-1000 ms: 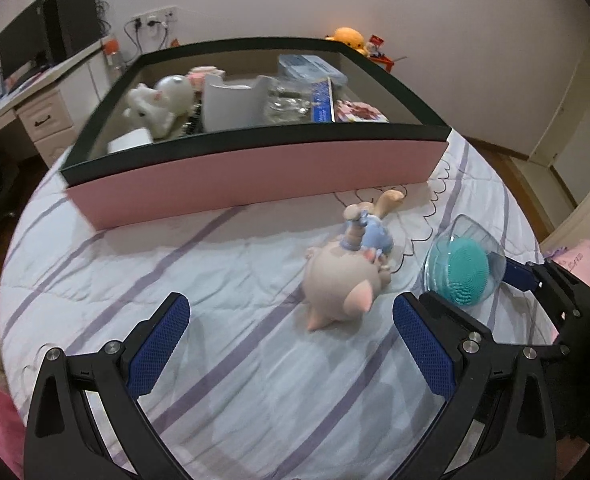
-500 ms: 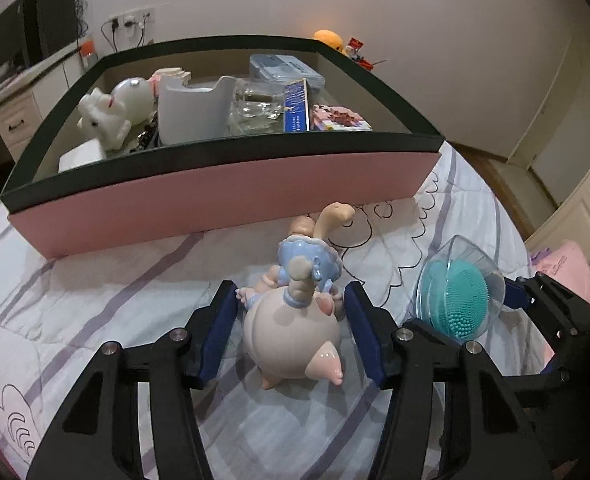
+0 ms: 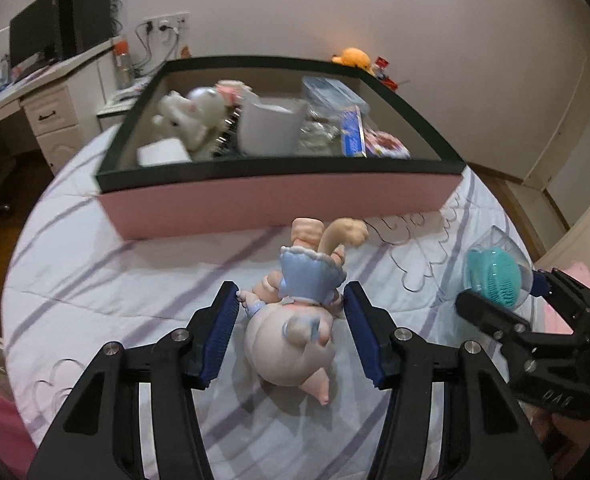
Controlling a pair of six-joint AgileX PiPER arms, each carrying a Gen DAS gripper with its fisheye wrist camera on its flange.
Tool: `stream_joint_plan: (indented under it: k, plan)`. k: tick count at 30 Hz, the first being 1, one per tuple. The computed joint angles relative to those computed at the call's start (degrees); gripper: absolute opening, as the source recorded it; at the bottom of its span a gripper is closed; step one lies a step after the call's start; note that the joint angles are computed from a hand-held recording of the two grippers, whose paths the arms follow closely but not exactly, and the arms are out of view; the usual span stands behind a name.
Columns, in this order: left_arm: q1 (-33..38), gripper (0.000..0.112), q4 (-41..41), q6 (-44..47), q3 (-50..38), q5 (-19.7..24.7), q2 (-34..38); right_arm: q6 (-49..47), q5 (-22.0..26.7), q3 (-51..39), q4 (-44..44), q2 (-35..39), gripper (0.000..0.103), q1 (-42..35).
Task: Organize rigid objects
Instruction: 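Place the pig doll in the box with the left tool while the right tool places the brush case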
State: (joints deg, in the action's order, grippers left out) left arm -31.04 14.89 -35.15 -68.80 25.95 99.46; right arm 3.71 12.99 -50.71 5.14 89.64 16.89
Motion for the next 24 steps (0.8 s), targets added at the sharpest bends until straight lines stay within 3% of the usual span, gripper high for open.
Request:
stream_joint_plan:
  k: [7, 19, 24]
  plan:
    - [3.0, 0.054, 0.9, 0.3, 0.3, -0.1, -3.4, -7.1, 2.3, -3.7, 7.2, -1.3, 0.074, 0.2]
    - [7.5, 0.054, -0.5, 4.8, -5.3, -0.1, -4.2, -9.6, 6.0, -16.8, 6.3, 2.2, 0.074, 0.0]
    - [10.0, 0.054, -1.5, 7.4, -12.4, 1.0, -1.1, -9.1, 7.5, -24.7, 4.5, 6.5, 0.074, -0.5]
